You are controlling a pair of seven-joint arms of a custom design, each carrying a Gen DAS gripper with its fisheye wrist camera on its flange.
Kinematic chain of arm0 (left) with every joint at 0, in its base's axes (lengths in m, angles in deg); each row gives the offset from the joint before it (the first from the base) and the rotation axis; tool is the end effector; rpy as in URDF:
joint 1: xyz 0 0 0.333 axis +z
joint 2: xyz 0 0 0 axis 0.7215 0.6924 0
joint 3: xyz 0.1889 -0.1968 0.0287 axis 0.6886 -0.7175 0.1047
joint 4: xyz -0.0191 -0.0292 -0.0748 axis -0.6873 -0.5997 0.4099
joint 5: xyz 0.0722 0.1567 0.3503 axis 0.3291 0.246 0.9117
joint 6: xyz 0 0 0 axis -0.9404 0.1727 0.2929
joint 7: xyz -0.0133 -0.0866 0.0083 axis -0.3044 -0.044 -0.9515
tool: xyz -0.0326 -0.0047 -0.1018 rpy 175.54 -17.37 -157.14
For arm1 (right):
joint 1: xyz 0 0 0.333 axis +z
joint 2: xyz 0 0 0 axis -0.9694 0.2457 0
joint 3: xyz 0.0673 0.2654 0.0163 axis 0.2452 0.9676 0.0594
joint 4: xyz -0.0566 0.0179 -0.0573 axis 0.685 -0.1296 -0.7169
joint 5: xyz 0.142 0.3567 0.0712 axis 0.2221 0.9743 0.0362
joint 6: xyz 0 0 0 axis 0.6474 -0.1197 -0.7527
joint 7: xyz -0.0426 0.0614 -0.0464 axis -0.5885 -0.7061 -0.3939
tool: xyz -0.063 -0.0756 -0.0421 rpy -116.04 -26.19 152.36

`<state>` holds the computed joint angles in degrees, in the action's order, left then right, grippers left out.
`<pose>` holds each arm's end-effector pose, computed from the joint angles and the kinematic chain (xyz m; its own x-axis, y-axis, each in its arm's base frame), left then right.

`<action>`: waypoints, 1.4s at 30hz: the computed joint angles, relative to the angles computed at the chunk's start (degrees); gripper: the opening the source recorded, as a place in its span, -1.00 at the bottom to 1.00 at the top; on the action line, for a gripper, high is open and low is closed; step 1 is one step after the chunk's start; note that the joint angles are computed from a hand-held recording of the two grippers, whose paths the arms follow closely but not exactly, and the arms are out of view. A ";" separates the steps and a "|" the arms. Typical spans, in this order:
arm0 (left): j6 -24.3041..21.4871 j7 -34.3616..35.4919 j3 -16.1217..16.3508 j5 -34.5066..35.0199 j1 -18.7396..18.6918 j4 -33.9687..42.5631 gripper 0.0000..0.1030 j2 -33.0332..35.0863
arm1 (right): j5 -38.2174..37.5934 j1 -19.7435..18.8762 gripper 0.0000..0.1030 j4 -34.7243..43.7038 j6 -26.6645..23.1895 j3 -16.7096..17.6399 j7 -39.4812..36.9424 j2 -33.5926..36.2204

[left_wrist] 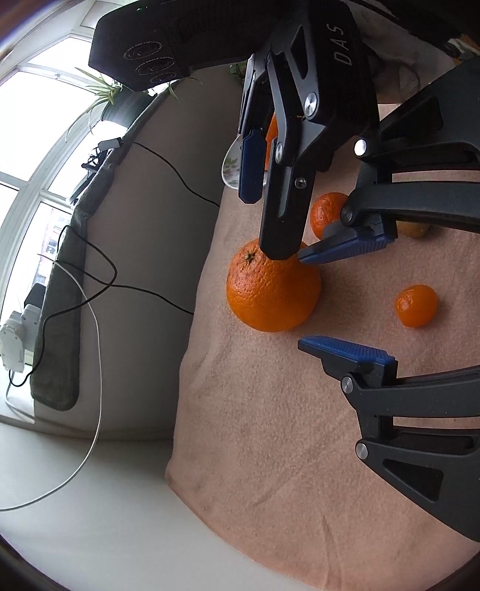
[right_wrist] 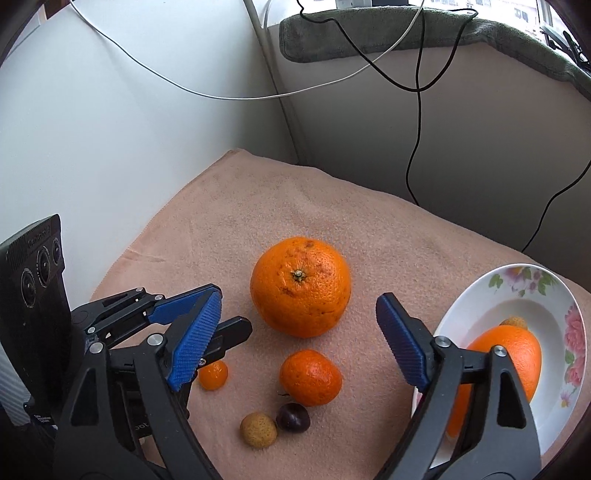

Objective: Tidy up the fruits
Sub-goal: 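Close the left tool on the large orange while the right tool clamps its other side, then carry the large orange held between both tools over the floral plate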

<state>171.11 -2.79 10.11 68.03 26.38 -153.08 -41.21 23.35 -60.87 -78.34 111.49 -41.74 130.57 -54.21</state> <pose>0.6577 -0.3903 0.3945 -0.2285 -0.9315 0.2832 -0.7436 -0.0208 -0.6683 0.6967 0.2240 0.4061 0.4566 -0.8583 -0.2343 -0.7723 -0.2516 -0.5833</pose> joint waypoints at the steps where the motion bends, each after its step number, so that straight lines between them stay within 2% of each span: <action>1: -0.38 0.03 0.06 -0.03 -0.13 0.74 0.04 0.44 | -0.26 0.08 0.71 1.21 -0.72 -0.10 0.32 0.80; 2: -0.37 -0.20 0.22 -0.05 -0.26 1.08 0.22 0.68 | -0.66 0.23 0.71 2.40 -1.32 -0.27 0.72 1.61; 3: -0.51 0.13 -0.10 -0.35 -0.06 1.53 0.24 1.04 | -1.18 0.43 0.71 3.44 -1.90 -0.47 1.13 2.34; 13: -2.08 4.02 -2.52 -4.33 0.65 7.05 0.24 5.31 | -5.57 2.01 0.71 11.37 -6.13 -1.07 1.63 7.94; 18: -2.36 6.67 -4.19 -7.41 1.47 8.94 0.24 7.06 | -4.99 1.39 0.71 15.23 -8.88 -0.42 2.20 10.50; 22: -2.44 7.20 -3.93 -8.23 1.20 9.05 0.19 7.13 | -5.16 1.40 0.66 16.17 -9.31 -0.51 2.48 11.15; 25: -3.02 7.83 -3.87 -8.48 0.93 9.69 0.14 7.44 | -5.94 1.64 0.54 17.67 -10.26 -1.04 3.44 12.12; 27: -3.73 7.25 -2.61 -7.71 -0.07 10.23 0.13 7.45 | -6.60 1.80 0.48 18.84 -10.77 -1.36 4.22 12.92; 31: -4.27 6.12 -1.39 -6.86 -0.93 10.51 0.06 7.28 | -6.07 1.33 0.47 17.72 -9.93 -0.93 4.23 12.39; 42: -2.71 3.73 -0.17 -3.88 -1.78 7.82 0.04 4.99 | -3.96 0.67 0.44 11.12 -5.98 -0.25 3.57 8.18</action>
